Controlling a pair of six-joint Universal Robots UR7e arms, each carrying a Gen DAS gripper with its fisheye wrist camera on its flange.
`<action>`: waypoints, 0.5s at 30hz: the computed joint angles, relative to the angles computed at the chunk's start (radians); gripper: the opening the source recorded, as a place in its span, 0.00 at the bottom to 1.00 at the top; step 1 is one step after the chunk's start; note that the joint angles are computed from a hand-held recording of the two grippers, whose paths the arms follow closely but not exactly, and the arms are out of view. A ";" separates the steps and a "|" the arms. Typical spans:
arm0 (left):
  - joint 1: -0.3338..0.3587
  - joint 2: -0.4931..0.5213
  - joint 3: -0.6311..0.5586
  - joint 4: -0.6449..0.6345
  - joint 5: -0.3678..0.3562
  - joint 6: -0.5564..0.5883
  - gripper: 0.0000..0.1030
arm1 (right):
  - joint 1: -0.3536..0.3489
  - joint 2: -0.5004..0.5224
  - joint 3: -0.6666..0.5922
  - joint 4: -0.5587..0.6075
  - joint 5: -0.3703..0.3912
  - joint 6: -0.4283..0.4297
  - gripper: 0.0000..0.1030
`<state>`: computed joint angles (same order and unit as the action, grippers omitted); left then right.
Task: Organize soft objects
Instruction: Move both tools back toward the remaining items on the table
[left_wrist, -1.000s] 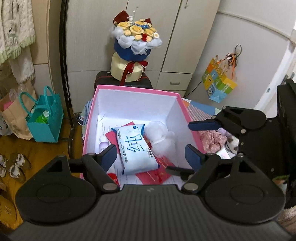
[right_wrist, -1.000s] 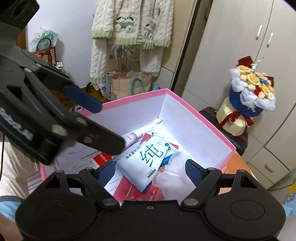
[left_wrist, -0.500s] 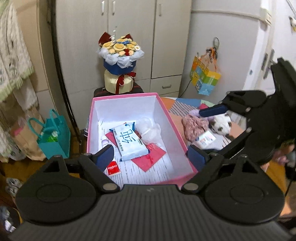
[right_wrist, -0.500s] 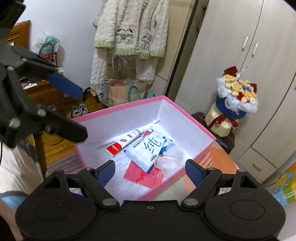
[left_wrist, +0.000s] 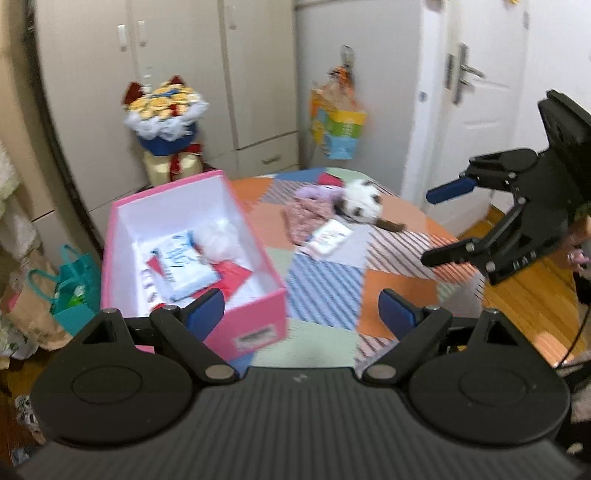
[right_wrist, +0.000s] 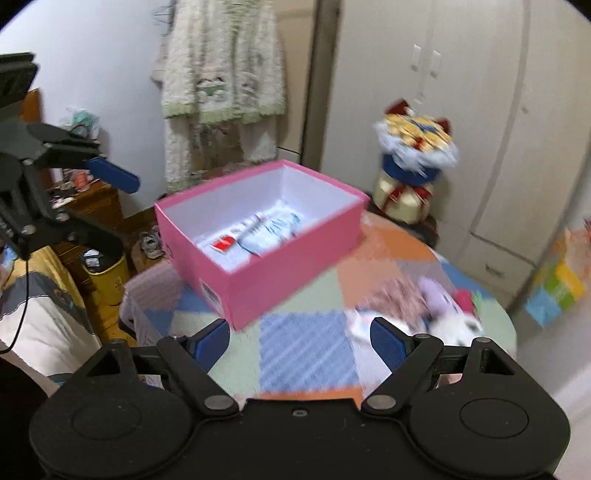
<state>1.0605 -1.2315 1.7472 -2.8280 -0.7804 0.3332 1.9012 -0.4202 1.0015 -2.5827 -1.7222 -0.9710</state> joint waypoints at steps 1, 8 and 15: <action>-0.002 0.009 -0.005 0.013 -0.005 -0.001 0.88 | -0.007 -0.016 0.027 -0.020 -0.007 0.005 0.84; 0.013 0.089 -0.076 0.112 -0.103 -0.030 0.88 | -0.066 -0.090 0.147 -0.066 0.013 0.043 0.84; 0.042 0.199 -0.223 0.233 -0.155 -0.092 0.88 | -0.108 -0.090 0.144 -0.040 0.048 -0.002 0.84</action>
